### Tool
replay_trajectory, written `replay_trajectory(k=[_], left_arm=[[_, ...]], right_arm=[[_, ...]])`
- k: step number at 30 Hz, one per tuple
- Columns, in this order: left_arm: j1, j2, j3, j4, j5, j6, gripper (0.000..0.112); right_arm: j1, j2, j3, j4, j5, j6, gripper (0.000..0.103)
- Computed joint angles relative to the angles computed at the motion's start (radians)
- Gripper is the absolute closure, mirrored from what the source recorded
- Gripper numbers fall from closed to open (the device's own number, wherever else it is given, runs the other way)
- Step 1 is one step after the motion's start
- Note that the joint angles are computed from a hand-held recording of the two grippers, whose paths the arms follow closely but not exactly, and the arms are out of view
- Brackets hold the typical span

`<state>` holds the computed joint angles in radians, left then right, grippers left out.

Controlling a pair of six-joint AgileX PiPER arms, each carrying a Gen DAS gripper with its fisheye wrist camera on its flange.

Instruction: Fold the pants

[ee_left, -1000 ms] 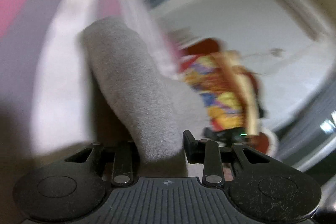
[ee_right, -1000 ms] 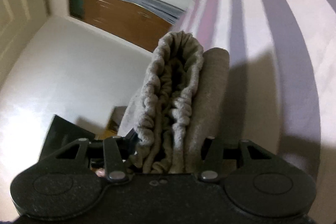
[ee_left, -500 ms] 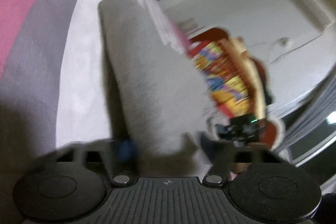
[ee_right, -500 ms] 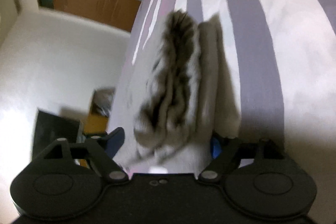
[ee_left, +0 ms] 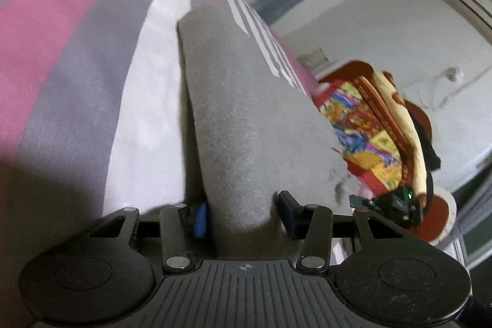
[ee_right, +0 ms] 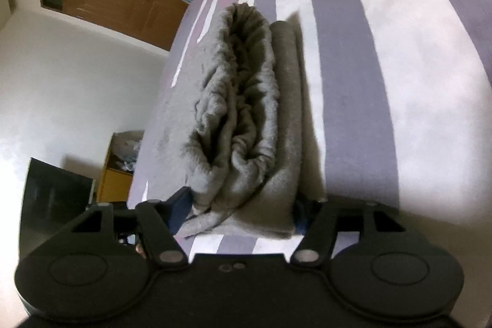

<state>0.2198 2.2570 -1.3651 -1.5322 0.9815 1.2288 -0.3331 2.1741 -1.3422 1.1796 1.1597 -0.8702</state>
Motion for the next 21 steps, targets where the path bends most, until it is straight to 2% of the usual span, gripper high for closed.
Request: replay_trajectory(k=[1,2,3,5,7,9,10,12,13,14,19,21], left_arm=[[0.0,-0.027,0.031,-0.012,-0.016,-0.02,0.063],[0.004,-0.054,0.065,-0.025,-0.017,-0.031,0.062],[0.013,-0.08,0.101,-0.043,0.007,-0.02,0.056],[0.028,-0.149,0.193,-0.071,0.04,0.019,0.044],[0.033,-0.233,0.294,-0.087,0.039,0.04,0.029],[0.051,-0.311,0.385,-0.086,0.07,0.055,0.027],[0.053,-0.36,0.434,-0.096,0.049,0.079,0.024],[0.051,-0.476,0.516,-0.076,-0.053,0.071,0.016],[0.06,-0.517,0.55,-0.067,-0.055,0.054,0.016],[0.082,-0.555,0.592,-0.07,-0.022,0.053,0.016],[0.169,-0.799,0.811,-0.048,0.144,0.101,0.016],[0.192,-0.918,0.884,-0.012,0.163,0.063,0.016]], right_arm=[[0.006,-0.015,0.015,0.008,-0.009,0.024,0.034],[0.012,-0.028,0.024,0.013,-0.013,0.05,0.027],[0.014,-0.05,0.046,0.02,-0.019,0.069,0.015],[0.003,-0.134,0.127,0.036,-0.03,0.073,0.0],[-0.009,-0.215,0.197,0.054,-0.013,0.051,0.0],[-0.026,-0.327,0.297,0.085,0.001,0.002,0.0],[-0.021,-0.376,0.333,0.086,-0.013,-0.005,0.0],[-0.01,-0.5,0.428,0.097,-0.043,-0.026,0.0],[0.0,-0.541,0.451,0.088,-0.056,-0.015,0.0],[0.012,-0.597,0.485,0.078,-0.079,-0.004,0.0],[-0.011,-0.8,0.588,0.015,-0.042,0.099,0.0],[-0.031,-0.922,0.639,-0.024,-0.028,0.154,0.0]])
